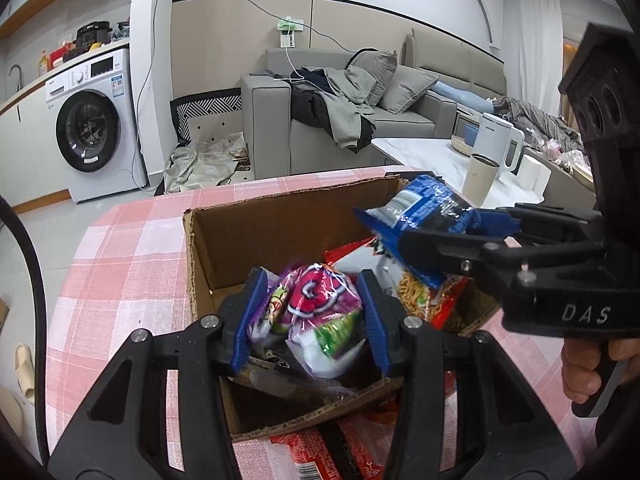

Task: Organize snacks
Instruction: 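Open both grippers to drop the bags into the box, then pull both grippers back from the box toward the red bags on the table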

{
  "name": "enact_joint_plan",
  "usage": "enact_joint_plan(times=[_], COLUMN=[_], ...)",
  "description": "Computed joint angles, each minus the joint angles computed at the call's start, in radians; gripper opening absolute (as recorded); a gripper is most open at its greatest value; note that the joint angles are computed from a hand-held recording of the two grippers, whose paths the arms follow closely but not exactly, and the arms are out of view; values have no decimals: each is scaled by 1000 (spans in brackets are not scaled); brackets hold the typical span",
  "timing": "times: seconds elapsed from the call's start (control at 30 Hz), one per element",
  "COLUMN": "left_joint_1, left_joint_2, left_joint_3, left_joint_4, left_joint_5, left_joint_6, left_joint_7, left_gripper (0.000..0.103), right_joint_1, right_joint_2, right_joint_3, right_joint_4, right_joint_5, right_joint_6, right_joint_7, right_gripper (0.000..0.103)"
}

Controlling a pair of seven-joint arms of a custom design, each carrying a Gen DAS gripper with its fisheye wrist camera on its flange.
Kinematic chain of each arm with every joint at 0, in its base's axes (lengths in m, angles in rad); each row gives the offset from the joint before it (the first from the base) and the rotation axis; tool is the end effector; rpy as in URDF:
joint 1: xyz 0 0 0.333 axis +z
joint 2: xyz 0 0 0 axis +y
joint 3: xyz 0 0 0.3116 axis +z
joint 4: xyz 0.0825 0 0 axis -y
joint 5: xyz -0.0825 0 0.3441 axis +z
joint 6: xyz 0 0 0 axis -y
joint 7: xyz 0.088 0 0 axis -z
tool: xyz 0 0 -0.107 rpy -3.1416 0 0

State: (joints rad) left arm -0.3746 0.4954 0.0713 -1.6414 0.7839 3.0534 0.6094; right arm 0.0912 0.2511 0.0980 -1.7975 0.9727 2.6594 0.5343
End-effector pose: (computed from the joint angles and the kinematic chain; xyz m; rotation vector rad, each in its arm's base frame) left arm 0.6306 -0.2651 0.4373 -1.5926 1.7924 -0.9909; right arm 0.6226 0.0897 0.4813 -1.9334 1.1900 -0.3145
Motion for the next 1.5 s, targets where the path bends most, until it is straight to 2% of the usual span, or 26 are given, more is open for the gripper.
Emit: enact_joint_plan(times=[0.07,0.13,0.17,0.23,0.3,0.37,0.47,0.5,0.53,0.63,0.77,0.93,1.17,1.33,1.4,1.5], left_joint_1=[-1,-12,-15,-36,-85,-96,-112,-144,-163,-180,-171,-143,-75,-19,3,35], left_joint_2=[-6,-20,-28,-50,-75,-103,-150,-168,-182,-236,-308,-390,-468,-468,-456,-440], left_joint_3=[4,25,33,67,135,153,182,226,250,257,224,164,73,10,-16,-55], left_joint_4=[-9,-30,-44,-76,-106,-134,-179,-193,-202,-243,-312,-392,-486,-500,-499,-495], left_joint_5=[1,23,34,70,144,202,300,383,448,584,689,804,895,906,892,860], left_joint_6=[-3,14,27,54,80,86,93,102,104,74,25,-44,-91,-104,-104,-110], left_joint_7=[-3,-29,-42,-85,-172,-233,-355,-449,-517,-637,-737,-854,-951,-977,-962,-927], left_gripper=[55,66,68,79,82,85,100,102,102,102,102,102,102,102,102,102], right_joint_1=[-4,-9,-11,-14,-7,-4,-2,1,4,9,19,43,74,78,77,82], right_joint_2=[-4,-15,-24,-44,-66,-88,-125,-141,-154,-192,-243,-307,-366,-378,-372,-371], right_joint_3=[3,4,6,5,-3,-12,-27,-31,-35,-53,-79,-98,-117,-130,-126,-124], right_joint_4=[-5,-19,-29,-51,-78,-104,-146,-166,-180,-219,-273,-346,-439,-471,-473,-477], right_joint_5=[13,30,45,75,89,109,154,178,206,281,359,380,430,457,426,453], right_joint_6=[0,-3,-3,-3,16,24,28,45,58,64,57,71,88,80,83,110], right_joint_7=[-14,-42,-65,-112,-136,-148,-173,-191,-210,-245,-285,-308,-356,-375,-358,-387], right_gripper=[60,73,74,80,86,92,99,102,102,103,103,103,103,103,103,103])
